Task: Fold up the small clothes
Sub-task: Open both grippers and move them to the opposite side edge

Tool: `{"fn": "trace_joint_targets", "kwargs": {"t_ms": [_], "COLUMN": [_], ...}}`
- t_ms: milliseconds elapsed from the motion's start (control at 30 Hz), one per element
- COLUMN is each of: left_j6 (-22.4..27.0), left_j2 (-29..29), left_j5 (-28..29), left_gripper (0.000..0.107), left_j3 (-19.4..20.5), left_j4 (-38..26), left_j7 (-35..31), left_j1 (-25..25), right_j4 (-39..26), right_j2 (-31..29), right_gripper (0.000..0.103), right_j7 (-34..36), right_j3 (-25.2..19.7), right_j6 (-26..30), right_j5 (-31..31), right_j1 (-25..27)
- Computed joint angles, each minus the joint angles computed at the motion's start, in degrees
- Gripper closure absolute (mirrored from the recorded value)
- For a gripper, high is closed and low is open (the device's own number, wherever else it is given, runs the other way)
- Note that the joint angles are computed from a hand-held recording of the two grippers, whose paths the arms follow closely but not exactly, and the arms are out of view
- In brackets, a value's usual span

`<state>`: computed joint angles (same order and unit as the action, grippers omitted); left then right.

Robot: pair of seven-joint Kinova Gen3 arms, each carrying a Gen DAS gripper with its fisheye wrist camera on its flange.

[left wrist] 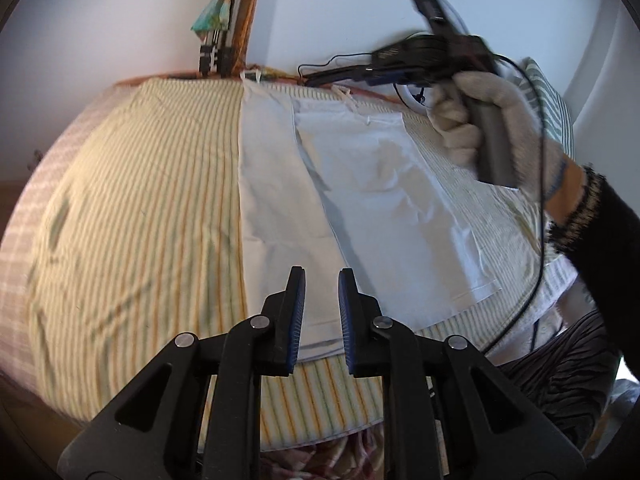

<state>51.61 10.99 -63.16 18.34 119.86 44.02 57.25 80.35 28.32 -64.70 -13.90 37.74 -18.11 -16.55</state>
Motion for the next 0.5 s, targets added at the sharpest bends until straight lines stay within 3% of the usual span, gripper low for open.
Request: {"fn": "trace_joint_targets", "kwargs": {"t_ms": [133, 333, 500], "left_j6": [0.37, -0.15, -1.41], "left_j2": [-0.44, 1.84, 5.97], "left_j5": [0.8, 1.75, 1.77], "left_gripper": [0.093, 0.093, 0.093], "left_j3": [0.16, -0.3, -2.16], "left_j4": [-0.91, -6.46, -13.52], "left_j7": [-1.17, -8.34, -14.38], "left_j1": [-0.26, -0.28, 1.25], "right_j4": [5.8, 12.03, 11.58], "right_j2": [-5.07, -9.96, -8.85], "right_gripper": [0.075, 0.074, 0.074], "right_j7": [5.53, 15.52, 20.41], "right_j3": [-2.1, -1.82, 0.16], "right_j6": [-1.4, -3.04, -0.05], "right_j5": [-4.67, -11.68, -18.5], "right_j1": [6.31, 13.34, 18.38]}}
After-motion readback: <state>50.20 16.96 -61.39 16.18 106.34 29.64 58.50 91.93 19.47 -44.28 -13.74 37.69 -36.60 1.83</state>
